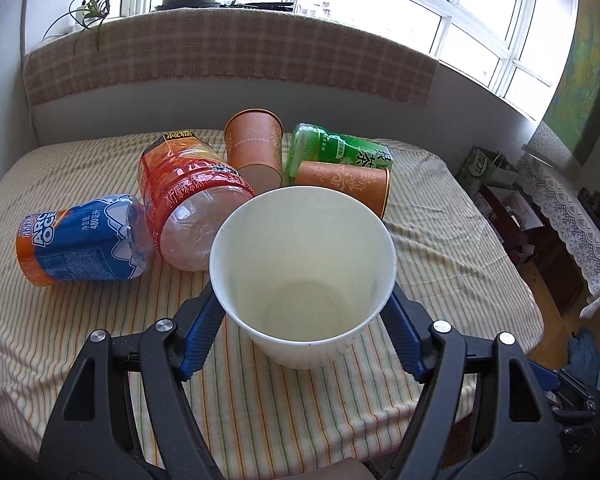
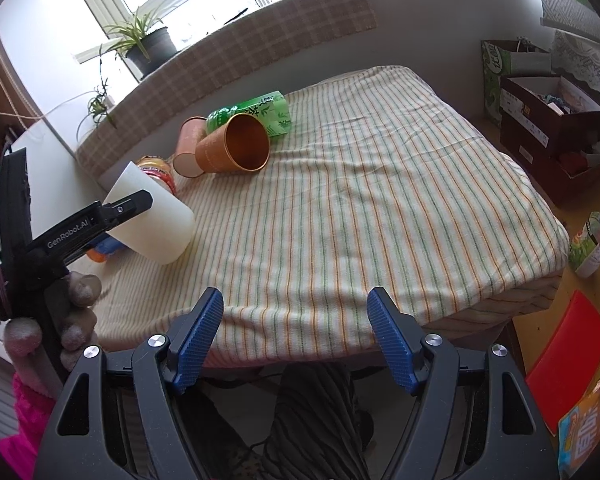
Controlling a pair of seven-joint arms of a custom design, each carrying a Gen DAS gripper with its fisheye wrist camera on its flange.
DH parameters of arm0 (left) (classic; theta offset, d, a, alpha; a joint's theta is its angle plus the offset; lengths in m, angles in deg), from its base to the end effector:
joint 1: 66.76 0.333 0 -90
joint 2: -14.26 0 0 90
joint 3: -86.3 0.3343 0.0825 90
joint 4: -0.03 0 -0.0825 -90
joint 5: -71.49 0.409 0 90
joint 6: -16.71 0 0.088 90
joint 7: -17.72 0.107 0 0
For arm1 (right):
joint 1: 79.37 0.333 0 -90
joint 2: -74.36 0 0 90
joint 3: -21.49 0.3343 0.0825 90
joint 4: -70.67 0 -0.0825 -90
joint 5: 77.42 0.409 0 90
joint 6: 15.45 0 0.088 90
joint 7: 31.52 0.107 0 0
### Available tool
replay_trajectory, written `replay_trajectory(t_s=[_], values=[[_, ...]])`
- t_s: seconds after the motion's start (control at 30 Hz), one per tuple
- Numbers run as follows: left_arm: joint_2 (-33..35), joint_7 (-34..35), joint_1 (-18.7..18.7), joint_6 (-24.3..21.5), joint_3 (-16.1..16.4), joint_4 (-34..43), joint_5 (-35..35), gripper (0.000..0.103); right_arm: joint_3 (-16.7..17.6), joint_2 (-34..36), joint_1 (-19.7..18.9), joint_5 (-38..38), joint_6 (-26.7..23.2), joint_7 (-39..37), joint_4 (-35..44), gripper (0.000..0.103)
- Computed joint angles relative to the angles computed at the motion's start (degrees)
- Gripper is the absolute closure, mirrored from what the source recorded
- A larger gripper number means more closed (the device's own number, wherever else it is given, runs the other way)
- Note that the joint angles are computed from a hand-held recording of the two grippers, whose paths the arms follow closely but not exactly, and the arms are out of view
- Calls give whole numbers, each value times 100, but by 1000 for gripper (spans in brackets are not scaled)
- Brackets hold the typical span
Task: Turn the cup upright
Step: 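Open the right gripper and withdraw it from the white cup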
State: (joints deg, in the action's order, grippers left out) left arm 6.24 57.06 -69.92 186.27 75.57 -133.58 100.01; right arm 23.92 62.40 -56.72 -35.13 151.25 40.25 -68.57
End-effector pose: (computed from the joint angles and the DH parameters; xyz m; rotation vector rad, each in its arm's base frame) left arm 0.5245 -0.1657 0.4799 -1.9574 1.6368 -0.8809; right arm 0.4819 0.1809 0.4559 -1.7685 1.6083 -0.1688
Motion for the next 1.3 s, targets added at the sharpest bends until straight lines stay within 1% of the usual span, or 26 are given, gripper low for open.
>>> replay_trajectory(t_s=[0.3,0.4,0.6,0.67,0.73,0.9,0.93,1.0,1.1,1.17,1.23,1.27,1.3], values=[[103,-28,-77,-233,-73,134,277,27,2,0,-3,-33,5,17,11,29],[135,-160,-71,-286,-104,183,490,27,7,0,-13,-57,0,45,12,29],[138,-89,-129,-282,-59,170,488,27,8,-1,-8,-96,8,63,16,29],[142,-20,-155,-284,-47,174,437,27,14,3,-15,-126,5,73,23,29],[143,162,-208,-196,0,149,245,27,20,5,-19,-154,-5,86,32,29],[143,256,-212,-170,-19,153,196,26,45,-1,-31,-239,0,154,41,29],[142,334,-234,-126,2,134,103,26,53,-5,-33,-262,13,172,37,29],[131,810,-389,-14,126,63,-461,25,68,-13,-44,-324,24,221,34,29],[96,1142,-445,58,156,-13,-824,23,82,-18,-53,-413,35,292,38,29],[50,1492,-555,79,234,-83,-1238,22,101,-23,-60,-491,59,351,41,29],[-17,1847,-669,137,316,-184,-1661,19,137,-28,-80,-613,97,442,42,29],[-70,1850,-635,177,289,-248,-1677,17,153,-33,-82,-669,128,478,41,29],[-123,1815,-585,201,251,-305,-1646,16,167,-39,-81,-724,154,512,39,29]])
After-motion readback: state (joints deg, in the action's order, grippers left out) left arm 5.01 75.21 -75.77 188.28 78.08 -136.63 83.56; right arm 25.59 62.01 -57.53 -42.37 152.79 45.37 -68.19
